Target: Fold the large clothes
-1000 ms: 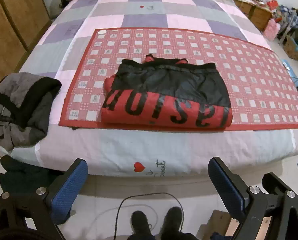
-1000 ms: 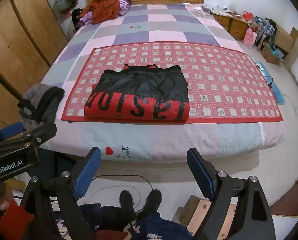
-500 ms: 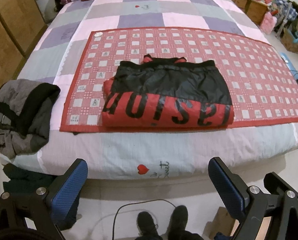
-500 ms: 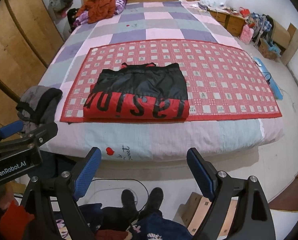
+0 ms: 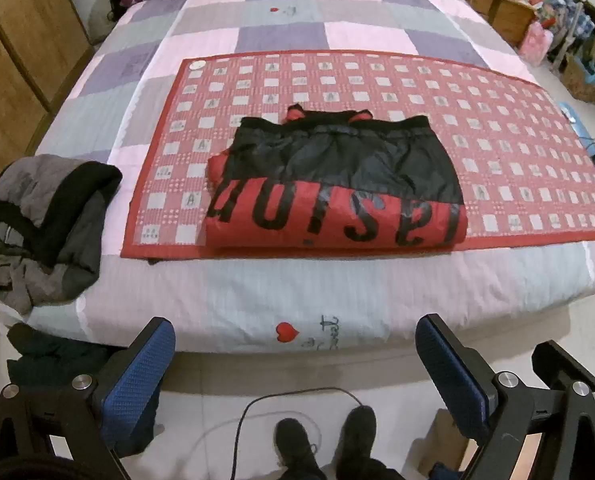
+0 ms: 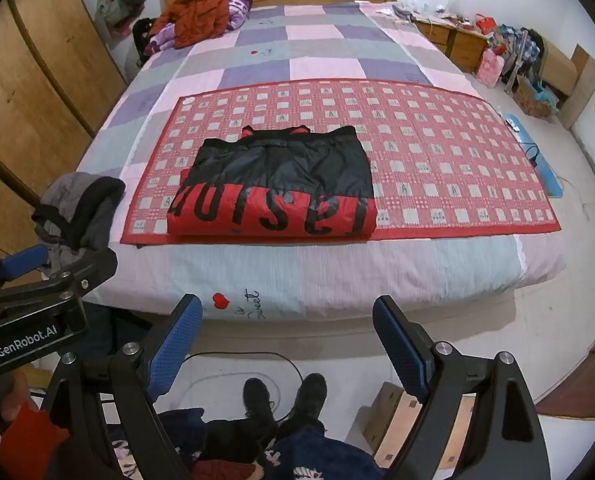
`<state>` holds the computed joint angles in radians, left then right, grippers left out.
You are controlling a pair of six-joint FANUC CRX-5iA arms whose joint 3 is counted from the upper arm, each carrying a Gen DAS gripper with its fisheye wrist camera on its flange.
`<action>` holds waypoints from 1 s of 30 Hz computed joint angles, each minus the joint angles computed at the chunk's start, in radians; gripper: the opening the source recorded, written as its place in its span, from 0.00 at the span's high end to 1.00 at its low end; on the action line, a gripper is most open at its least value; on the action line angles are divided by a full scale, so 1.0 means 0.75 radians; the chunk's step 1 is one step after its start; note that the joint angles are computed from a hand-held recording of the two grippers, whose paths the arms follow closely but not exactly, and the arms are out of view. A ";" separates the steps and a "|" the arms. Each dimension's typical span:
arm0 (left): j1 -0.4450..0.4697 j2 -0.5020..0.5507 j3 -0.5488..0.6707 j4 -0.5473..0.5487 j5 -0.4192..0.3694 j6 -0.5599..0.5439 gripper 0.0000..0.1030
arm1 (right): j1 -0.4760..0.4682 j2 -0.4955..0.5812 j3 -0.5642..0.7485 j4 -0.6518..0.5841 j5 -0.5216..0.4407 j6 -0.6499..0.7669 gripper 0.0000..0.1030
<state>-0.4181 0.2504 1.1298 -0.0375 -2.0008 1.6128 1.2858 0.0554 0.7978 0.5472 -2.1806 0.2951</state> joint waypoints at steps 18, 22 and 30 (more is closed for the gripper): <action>0.023 -0.092 -0.155 0.021 0.035 -0.053 0.04 | 0.040 0.021 0.017 -0.003 -0.027 -0.068 0.13; 0.022 -0.082 -0.141 0.018 0.026 -0.057 0.04 | 0.036 0.015 0.012 -0.008 -0.026 -0.063 0.13; 0.017 -0.075 -0.132 0.017 0.020 -0.053 0.04 | 0.029 0.017 0.014 -0.010 -0.022 -0.057 0.13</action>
